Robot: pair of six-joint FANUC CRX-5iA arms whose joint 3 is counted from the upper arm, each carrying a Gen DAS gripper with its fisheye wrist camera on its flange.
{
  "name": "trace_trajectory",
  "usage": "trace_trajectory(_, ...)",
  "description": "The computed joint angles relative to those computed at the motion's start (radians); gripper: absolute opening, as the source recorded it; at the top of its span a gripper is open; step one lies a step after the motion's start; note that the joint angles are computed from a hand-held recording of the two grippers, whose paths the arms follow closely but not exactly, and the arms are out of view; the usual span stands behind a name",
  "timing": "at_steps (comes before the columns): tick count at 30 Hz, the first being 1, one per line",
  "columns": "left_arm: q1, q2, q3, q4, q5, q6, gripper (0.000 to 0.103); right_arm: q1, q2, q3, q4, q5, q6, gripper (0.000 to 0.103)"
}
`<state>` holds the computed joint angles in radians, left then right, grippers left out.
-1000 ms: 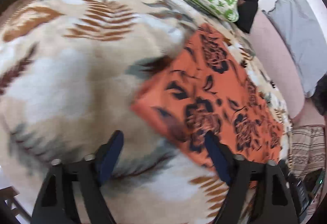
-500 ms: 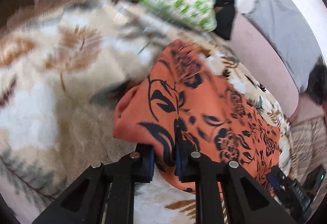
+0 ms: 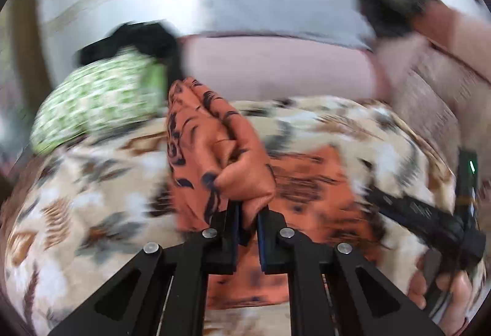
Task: Fold small clothes
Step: 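Lift the pinched blouse end with both tools and fold it over the other half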
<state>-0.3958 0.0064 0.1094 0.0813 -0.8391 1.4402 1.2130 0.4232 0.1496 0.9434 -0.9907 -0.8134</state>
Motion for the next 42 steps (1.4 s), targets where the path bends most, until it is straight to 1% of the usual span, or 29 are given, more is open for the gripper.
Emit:
trace_trajectory(3, -0.100, 0.060, 0.024, 0.005, -0.015, -0.045, 0.009, -0.002, -0.084, -0.125, 0.069, 0.014, -0.119, 0.055)
trace_trajectory(4, -0.112, 0.074, 0.015, 0.038, -0.020, -0.069, 0.010, -0.005, -0.110, -0.165, 0.098, 0.031, -0.164, 0.055)
trace_trajectory(7, -0.079, 0.065, -0.080, 0.254, -0.012, -0.226, 0.010, -0.034, -0.196, -0.315, 0.238, 0.131, -0.370, 0.058)
trace_trajectory(8, -0.071, 0.040, -0.120, 0.293, 0.011, -0.274, 0.010, -0.048, -0.216, -0.357, 0.289, 0.164, -0.443, 0.065)
trace_trajectory(9, -0.047, -0.002, -0.187, 0.369, 0.058, -0.375, 0.010, -0.059, -0.223, -0.377, 0.326, 0.188, -0.493, 0.069)
trace_trajectory(10, -0.035, -0.023, -0.216, 0.402, 0.083, -0.423, 0.011, -0.068, -0.226, -0.387, 0.350, 0.206, -0.519, 0.069)
trace_trajectory(11, -0.010, -0.057, -0.257, 0.439, 0.127, -0.475, 0.019, -0.078, -0.226, -0.393, 0.367, 0.229, -0.526, 0.069)
trace_trajectory(12, 0.003, -0.070, -0.268, 0.445, 0.144, -0.481, 0.027, -0.086, -0.221, -0.386, 0.371, 0.252, -0.514, 0.069)
trace_trajectory(13, 0.026, -0.085, -0.279, 0.443, 0.165, -0.463, 0.046, -0.093, -0.212, -0.375, 0.370, 0.274, -0.498, 0.069)
trace_trajectory(14, 0.050, -0.093, -0.286, 0.447, 0.182, -0.443, 0.058, -0.098, -0.206, -0.368, 0.369, 0.294, -0.488, 0.070)
trace_trajectory(15, 0.077, -0.095, -0.298, 0.463, 0.197, -0.433, 0.059, -0.104, -0.191, -0.347, 0.351, 0.330, -0.459, 0.070)
trace_trajectory(17, 0.107, -0.078, -0.278, 0.427, 0.180, -0.372, 0.059, -0.103, -0.156, -0.287, 0.253, 0.358, -0.346, 0.071)
trace_trajectory(18, 0.129, -0.057, -0.261, 0.399, 0.159, -0.334, 0.059, -0.090, -0.122, -0.221, 0.148, 0.332, -0.227, 0.071)
trace_trajectory(20, 0.145, -0.036, -0.251, 0.340, 0.146, -0.275, 0.059, -0.071, -0.066, -0.112, 0.002, 0.271, -0.049, 0.071)
trace_trajectory(21, 0.157, -0.025, -0.254, 0.311, 0.132, -0.241, 0.059, -0.071, -0.050, -0.085, -0.034, 0.273, -0.004, 0.071)
trace_trajectory(23, 0.172, -0.008, -0.270, 0.327, 0.113, -0.254, 0.059, -0.074, -0.027, -0.050, -0.091, 0.297, 0.052, 0.071)
trace_trajectory(25, 0.188, 0.017, -0.255, 0.351, 0.064, -0.252, 0.059, -0.065, 0.022, 0.047, -0.190, 0.248, 0.176, 0.071)
trace_trajectory(26, 0.194, 0.027, -0.254, 0.389, 0.059, -0.271, 0.059, -0.056, 0.063, 0.128, -0.242, 0.185, 0.271, 0.061)
trace_trajectory(27, 0.196, 0.026, -0.257, 0.408, 0.063, -0.293, 0.059, -0.052, 0.085, 0.167, -0.254, 0.156, 0.314, 0.032)
trace_trajectory(28, 0.194, 0.016, -0.266, 0.405, 0.070, -0.304, 0.059, -0.046, 0.120, 0.242, -0.284, 0.094, 0.391, 0.027)
trace_trajectory(29, 0.191, 0.011, -0.268, 0.404, 0.078, -0.316, 0.059, -0.038, 0.145, 0.294, -0.290, 0.043, 0.434, 0.026)
trace_trajectory(32, 0.191, -0.009, -0.298, 0.463, 0.085, -0.381, 0.059, 0.002, 0.199, 0.398, -0.165, -0.119, 0.450, 0.023)
trace_trajectory(33, 0.188, -0.012, -0.305, 0.484, 0.091, -0.399, 0.059, 0.012, 0.195, 0.395, -0.116, -0.140, 0.434, 0.023)
trace_trajectory(34, 0.184, -0.017, -0.312, 0.495, 0.098, -0.409, 0.062, 0.024, 0.190, 0.384, -0.064, -0.172, 0.406, 0.023)
trace_trajectory(36, 0.180, -0.016, -0.312, 0.483, 0.103, -0.403, 0.069, 0.038, 0.203, 0.405, -0.048, -0.258, 0.403, 0.023)
trace_trajectory(38, 0.175, 0.001, -0.287, 0.428, 0.085, -0.366, 0.073, 0.037, 0.203, 0.411, -0.115, -0.314, 0.405, 0.023)
trace_trajectory(39, 0.171, 0.013, -0.262, 0.380, 0.062, -0.331, 0.074, 0.022, 0.187, 0.397, -0.214, -0.282, 0.420, 0.025)
trace_trajectory(40, 0.168, 0.030, -0.238, 0.338, 0.039, -0.299, 0.077, 0.002, 0.153, 0.344, -0.303, -0.198, 0.398, 0.027)
trace_trajectory(42, 0.174, 0.037, -0.241, 0.346, 0.039, -0.285, 0.079, -0.016, 0.107, 0.256, -0.339, -0.083, 0.300, 0.031)
